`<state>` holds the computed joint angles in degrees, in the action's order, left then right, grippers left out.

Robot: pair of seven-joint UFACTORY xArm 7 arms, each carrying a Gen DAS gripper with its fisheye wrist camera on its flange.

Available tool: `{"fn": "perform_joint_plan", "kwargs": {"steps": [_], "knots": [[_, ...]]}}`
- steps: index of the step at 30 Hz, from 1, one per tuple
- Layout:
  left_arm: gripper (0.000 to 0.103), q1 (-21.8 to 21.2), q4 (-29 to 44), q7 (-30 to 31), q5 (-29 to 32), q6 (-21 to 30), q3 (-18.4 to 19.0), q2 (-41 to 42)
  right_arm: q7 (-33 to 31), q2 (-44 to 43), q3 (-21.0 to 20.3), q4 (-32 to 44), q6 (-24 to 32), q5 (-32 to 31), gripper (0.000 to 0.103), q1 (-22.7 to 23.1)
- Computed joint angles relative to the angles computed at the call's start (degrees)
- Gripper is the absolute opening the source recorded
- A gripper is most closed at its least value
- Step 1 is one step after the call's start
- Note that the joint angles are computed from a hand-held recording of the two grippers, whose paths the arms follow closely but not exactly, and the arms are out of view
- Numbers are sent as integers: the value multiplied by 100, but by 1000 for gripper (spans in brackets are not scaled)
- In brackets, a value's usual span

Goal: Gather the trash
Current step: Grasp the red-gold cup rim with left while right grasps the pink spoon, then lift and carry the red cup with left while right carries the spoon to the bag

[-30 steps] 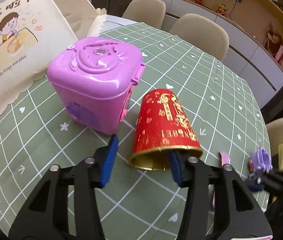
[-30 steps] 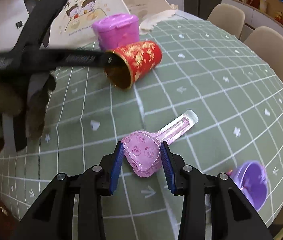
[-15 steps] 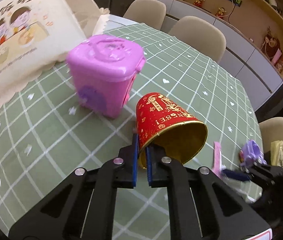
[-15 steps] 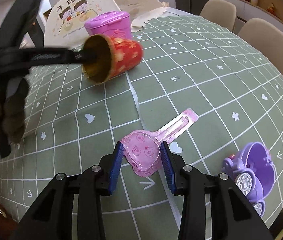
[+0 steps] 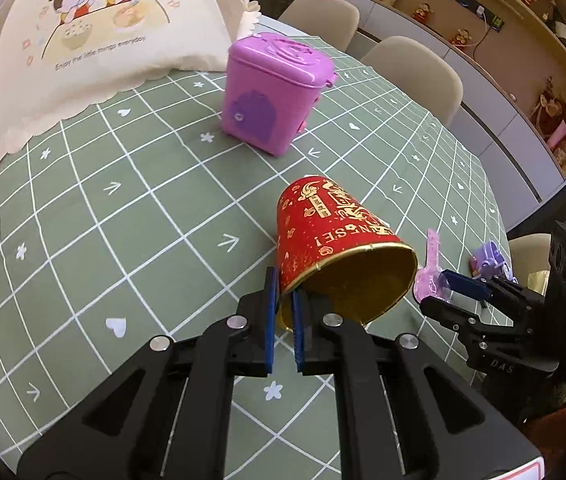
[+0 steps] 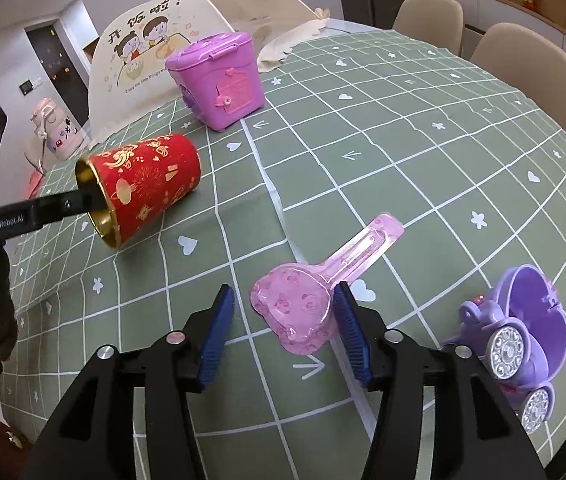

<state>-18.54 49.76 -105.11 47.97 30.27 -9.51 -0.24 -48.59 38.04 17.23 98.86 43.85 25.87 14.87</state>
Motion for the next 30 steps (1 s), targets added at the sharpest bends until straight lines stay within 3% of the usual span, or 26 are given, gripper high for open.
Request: {"fn": "perform_joint_plan", "kwargs": {"steps": [6,8,9,14,25,30], "knots": [[7,-16,17,-31,19,-2,3,13,56,28,-95,126,110,-246,55,126],[7,-21,17,-34,22,3,1,16,23,-82,-162,-72,-193,-413,48,226],[7,-23,14,-28,17,0,2,13,-42,-141,-185,-177,-347,-523,37,259],[7,-50,63,-17,51,13,-18,18,-122,-287,-88,-271,-269,-470,36,119],[6,-298,469,56,381,579,-209,-61,-758,-1529,51,-1636,-1004,305,36,-261],[6,-464,750,151,586,999,-359,-141,-1444,-2267,83,-2248,-1375,1103,36,-431]]}}
